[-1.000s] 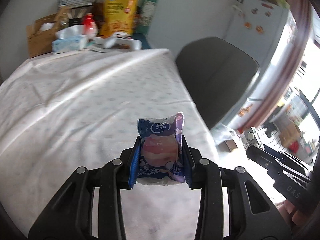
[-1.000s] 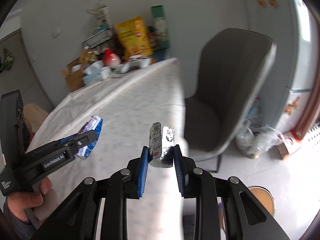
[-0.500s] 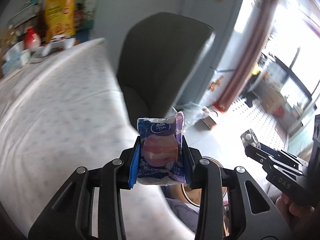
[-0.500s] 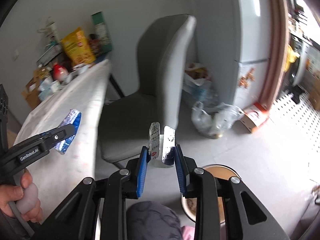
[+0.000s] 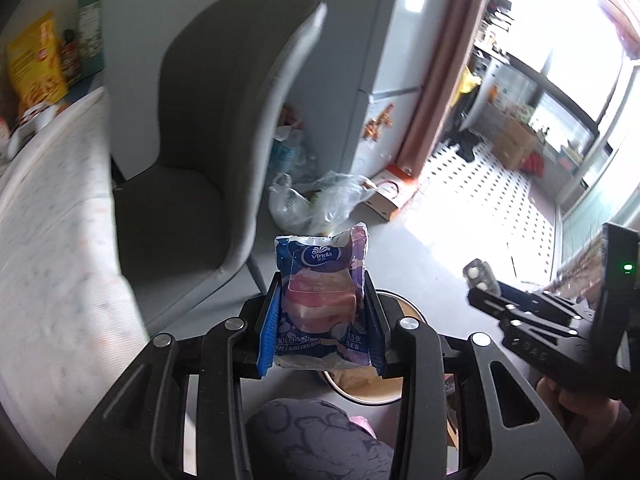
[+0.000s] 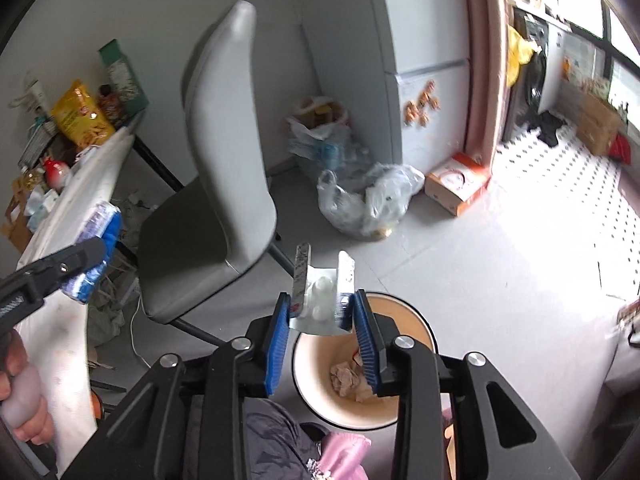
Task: Collect trash
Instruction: 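Carry the tissue packet and blister pack in both grippers over the bin, then open both grippers to drop the packet and blister pack into the bin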
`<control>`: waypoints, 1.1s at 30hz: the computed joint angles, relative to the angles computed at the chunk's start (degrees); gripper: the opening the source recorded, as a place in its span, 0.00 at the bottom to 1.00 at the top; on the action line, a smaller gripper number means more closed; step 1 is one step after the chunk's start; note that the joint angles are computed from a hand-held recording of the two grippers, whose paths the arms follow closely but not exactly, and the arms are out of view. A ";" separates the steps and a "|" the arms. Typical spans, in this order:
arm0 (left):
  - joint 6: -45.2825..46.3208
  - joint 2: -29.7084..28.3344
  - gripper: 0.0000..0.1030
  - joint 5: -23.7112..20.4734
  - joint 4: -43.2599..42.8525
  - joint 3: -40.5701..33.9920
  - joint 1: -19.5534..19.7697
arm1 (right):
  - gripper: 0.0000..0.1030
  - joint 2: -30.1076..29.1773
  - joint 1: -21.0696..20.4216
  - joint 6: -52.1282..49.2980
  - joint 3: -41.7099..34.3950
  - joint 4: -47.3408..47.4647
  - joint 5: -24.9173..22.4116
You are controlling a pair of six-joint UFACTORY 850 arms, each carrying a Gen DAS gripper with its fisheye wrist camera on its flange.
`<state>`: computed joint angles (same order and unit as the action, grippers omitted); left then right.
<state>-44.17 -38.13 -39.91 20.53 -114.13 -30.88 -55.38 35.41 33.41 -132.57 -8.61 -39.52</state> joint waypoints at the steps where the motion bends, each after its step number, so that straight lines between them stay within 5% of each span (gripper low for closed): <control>1: 0.71 -0.49 0.35 -0.24 -0.45 -0.69 -0.03 | 0.35 0.19 -0.50 -0.53 1.03 1.57 0.26; 16: 9.90 -10.17 0.36 -6.35 -7.28 -14.48 -1.59 | 0.79 9.97 -3.42 7.96 18.98 -2.72 8.43; 22: 15.57 -16.57 0.40 -10.37 -12.58 -24.66 -2.09 | 0.88 13.55 -4.38 15.79 24.10 -9.51 9.62; 27: 15.13 -19.42 0.85 -11.65 -8.91 -30.19 -3.11 | 0.88 14.55 -5.15 18.26 25.55 -11.33 9.78; 33: 10.78 -15.26 0.92 -9.85 -5.21 -24.07 -2.51 | 0.88 13.81 -4.83 17.75 24.34 -10.83 10.04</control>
<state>-33.39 -53.39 -49.75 15.32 -138.20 -33.39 -41.56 30.58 51.16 -108.22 -19.44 -29.47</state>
